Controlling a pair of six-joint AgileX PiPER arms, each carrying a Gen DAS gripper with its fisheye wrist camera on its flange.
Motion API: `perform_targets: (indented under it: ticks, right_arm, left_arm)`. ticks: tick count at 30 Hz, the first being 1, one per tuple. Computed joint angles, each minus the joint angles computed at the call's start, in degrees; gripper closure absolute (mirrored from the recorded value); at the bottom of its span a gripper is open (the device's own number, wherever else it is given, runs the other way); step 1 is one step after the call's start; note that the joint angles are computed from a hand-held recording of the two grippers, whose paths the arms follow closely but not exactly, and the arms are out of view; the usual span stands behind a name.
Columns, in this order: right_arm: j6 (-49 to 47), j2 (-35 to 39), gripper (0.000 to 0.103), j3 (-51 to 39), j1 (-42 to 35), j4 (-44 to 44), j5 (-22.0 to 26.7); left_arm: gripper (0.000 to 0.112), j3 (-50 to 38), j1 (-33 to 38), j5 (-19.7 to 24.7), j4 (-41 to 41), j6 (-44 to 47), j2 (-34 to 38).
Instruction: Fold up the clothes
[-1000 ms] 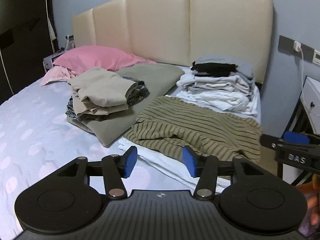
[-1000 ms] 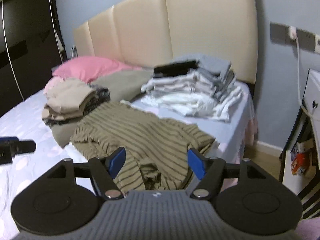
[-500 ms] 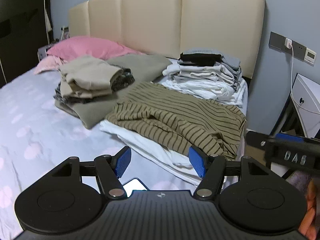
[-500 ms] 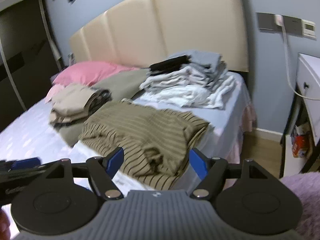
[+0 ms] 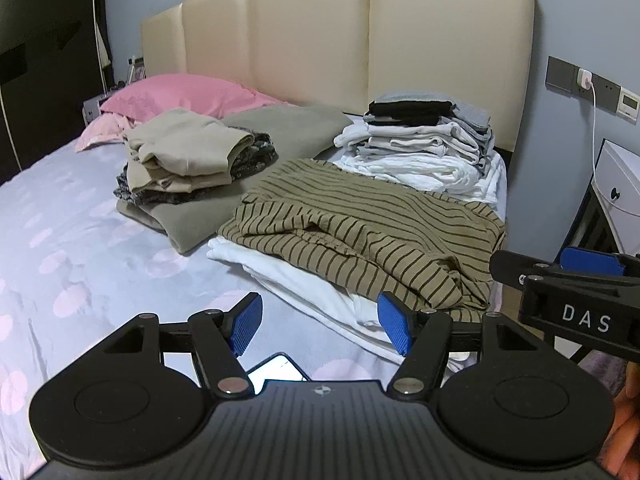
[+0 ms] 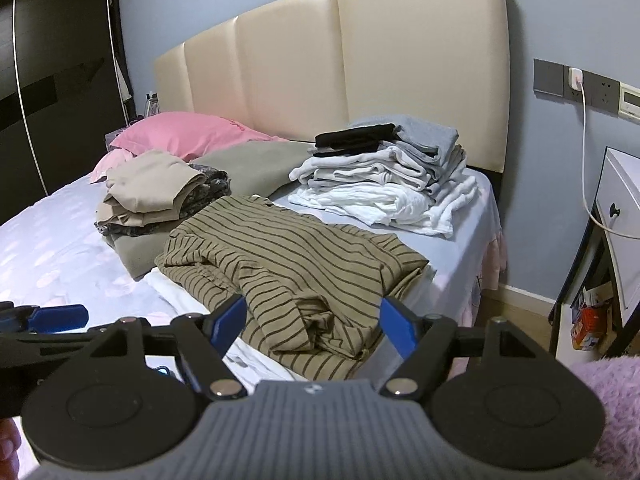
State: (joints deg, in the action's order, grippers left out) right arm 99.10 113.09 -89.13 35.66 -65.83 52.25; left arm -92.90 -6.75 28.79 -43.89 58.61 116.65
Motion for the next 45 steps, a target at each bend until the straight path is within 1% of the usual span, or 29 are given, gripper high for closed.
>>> perform_targets:
  ticks: [8,16,22,33,45]
  right_arm:
    - [-0.1,0.0,0.026,-0.3,-0.5,1.2,-0.4]
    - [-0.1,-0.3,0.026,0.0,-0.8,1.6,-0.6]
    - [0.1,-0.4,0.026,0.3,-1.0,1.9,-0.6]
    - [-0.2,0.0,0.026,-0.1,-1.3,2.4,-0.4]
    - [-0.5,0.5,0.026,-0.8,-1.4,3.2,0.1]
  left_arm:
    - [0.050,0.6,-0.6,-0.8,0.4,-0.1,-0.5]
    - [0.050,0.8,-1.6,-1.3,3.3,-2.6,-0.8]
    - [0.050,1.2,-2.0,-2.0,3.6,-2.9,-0.9]
    - [0.050,0.4,-2.2,-1.8,5.3,-4.5,-0.4]
    - [0.050,0.6,-2.3,-1.8,5.0,-4.3,-0.5]
